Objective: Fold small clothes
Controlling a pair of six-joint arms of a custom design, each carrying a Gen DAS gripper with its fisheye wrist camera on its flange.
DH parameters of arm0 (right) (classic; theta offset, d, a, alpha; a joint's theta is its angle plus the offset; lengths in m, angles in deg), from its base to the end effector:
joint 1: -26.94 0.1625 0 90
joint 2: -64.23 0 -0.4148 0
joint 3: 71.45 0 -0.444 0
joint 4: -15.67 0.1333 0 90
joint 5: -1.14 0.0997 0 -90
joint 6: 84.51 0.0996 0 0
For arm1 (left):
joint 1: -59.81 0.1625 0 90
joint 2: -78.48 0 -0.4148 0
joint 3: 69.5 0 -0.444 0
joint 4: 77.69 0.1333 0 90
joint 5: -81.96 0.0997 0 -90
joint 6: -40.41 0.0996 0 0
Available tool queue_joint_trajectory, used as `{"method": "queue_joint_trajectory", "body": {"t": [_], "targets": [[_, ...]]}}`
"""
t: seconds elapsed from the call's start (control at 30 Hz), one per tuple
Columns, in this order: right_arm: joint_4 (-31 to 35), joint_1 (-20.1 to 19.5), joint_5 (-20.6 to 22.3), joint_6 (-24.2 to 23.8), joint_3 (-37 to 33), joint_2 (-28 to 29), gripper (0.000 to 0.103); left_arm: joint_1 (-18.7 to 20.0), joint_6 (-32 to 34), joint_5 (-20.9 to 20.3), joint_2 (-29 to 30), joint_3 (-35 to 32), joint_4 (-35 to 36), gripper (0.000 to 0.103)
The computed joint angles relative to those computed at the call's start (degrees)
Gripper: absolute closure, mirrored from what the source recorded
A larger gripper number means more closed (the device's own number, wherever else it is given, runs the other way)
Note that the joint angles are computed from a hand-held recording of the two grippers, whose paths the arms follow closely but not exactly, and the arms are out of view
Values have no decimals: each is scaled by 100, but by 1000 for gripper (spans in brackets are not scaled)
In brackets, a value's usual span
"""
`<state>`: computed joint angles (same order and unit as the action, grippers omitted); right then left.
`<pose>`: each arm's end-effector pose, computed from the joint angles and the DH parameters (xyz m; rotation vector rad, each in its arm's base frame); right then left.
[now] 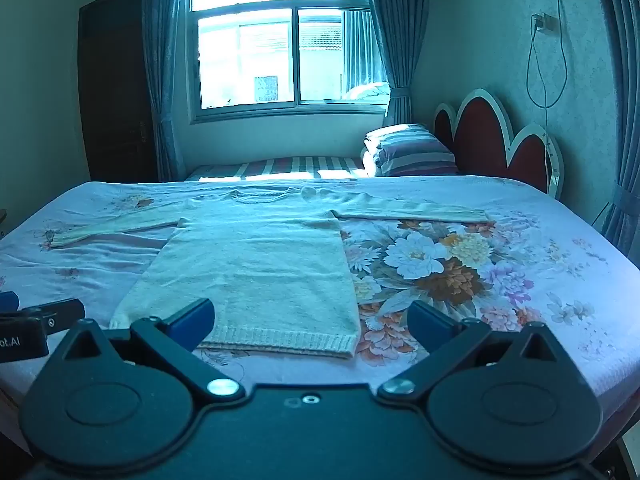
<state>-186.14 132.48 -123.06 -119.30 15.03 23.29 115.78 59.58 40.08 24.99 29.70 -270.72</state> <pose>0.2727 -0.6921 0.1755 0.5096 -2.0733 1.2395 -0.2011 -0.6686 0.2261 0.4887 2.1362 -1.2767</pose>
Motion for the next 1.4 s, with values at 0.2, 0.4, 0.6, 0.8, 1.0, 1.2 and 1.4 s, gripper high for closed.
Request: {"method": "queue_joint_trajectory", "body": {"t": [0.2,0.4,0.6,0.8,1.0,1.2,1.4], "targets": [[-96,-40,48,24,90,-84,0,-59,9,56,100,-79,-39,0],[-190,-54,67,14,98,-76,0,-121,14,120,188,-96,-134,0],[-281,-16,57,-36,63,1,0,-16,30,-27,13,21,-119,0],[-307,20,58,-53,80,15,0,6,41,-60,-78,75,-62,0],[-332,29,76,-80,71,35,0,-9,68,-39,-52,60,-87,0],[-331,23,89,-84,81,28,0,-9,64,-41,-62,55,-68,0],[-331,26,81,-75,77,33,0,0,88,-60,-63,37,-59,0]]}}
